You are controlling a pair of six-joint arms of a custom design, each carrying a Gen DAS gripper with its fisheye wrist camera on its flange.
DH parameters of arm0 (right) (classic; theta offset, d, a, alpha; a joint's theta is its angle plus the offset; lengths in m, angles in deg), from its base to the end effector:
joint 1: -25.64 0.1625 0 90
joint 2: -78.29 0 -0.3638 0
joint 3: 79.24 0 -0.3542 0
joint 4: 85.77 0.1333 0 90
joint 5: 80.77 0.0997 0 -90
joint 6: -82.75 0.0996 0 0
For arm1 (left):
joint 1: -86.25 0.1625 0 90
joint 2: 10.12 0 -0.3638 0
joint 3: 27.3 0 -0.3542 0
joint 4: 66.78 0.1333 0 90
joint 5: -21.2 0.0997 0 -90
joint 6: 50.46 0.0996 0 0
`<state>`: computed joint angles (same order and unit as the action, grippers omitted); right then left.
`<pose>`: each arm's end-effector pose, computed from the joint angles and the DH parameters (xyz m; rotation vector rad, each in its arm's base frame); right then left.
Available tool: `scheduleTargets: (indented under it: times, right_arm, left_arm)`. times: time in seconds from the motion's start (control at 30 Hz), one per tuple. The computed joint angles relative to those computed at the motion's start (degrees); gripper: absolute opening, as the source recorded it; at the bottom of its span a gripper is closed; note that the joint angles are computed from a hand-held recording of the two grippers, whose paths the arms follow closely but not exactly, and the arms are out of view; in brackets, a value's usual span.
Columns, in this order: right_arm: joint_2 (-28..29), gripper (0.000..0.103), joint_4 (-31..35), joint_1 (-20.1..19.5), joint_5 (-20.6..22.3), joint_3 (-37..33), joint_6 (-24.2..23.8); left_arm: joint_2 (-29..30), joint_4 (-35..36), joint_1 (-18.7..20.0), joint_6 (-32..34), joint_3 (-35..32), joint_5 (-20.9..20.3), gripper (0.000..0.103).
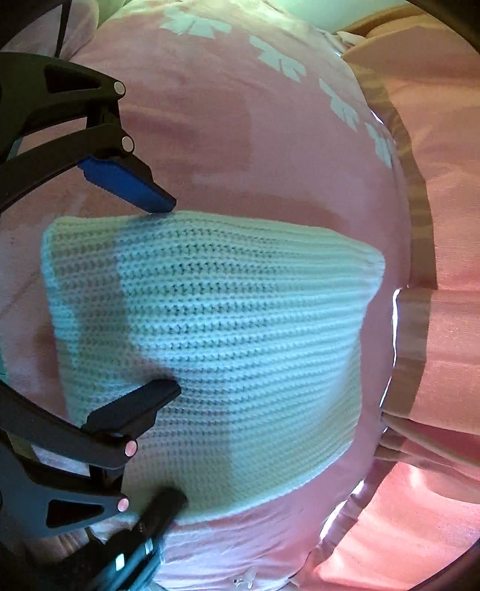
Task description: Fold small clothes
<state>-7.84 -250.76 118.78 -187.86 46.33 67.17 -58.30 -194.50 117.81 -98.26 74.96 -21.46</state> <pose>0.1277 -0.4282 0.2810 0.3074 -2.6560 0.8077 -0.3410 -0.4518 0.0539 0.3663 2.3326 -0.6230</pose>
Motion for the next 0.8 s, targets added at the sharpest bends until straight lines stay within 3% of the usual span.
scheduleTargets:
  times: [0.13,0.3,0.4,0.5,0.63,0.7,0.8]
  right_arm:
    - [2.4,0.0,3.5,-1.8,-2.8,-0.1,1.1]
    - [-0.3,0.0,-1.6,0.2,-1.0,2.2,0.3]
    - [3.7,0.0,-1.8,0.6,-8.0,1.1,-1.3]
    - [2.3,0.0,0.9,-0.1,-5.8,0.8,0.5]
    - [-0.6,0.001,1.0,1.7,-2.9,-1.7,-2.0]
    - [0.6,0.001,1.7,2.0,-1.5,-5.1,-2.5]
    - [5.9,0.002,0.8,2.9,-3.8,-10.3,-3.6]
  left_arm:
    - [0.4,0.6,0.2,-0.4,-0.4,-0.1,0.09]
    - [0.6,1.0,0.3,-0.1,-0.6,0.3,0.09]
    - [0.8,0.9,0.8,0.2,-0.8,0.0,0.092]
    - [0.0,1.0,0.9,0.2,-0.5,-1.1,0.091]
    - [-3.5,-4.8,-0.8,2.4,1.5,0.9,0.09]
    - [-2.7,-6.2,-0.4,4.5,-0.3,2.6,0.09]
    - [1.7,-4.7,1.5,6.8,-6.1,5.8,0.09]
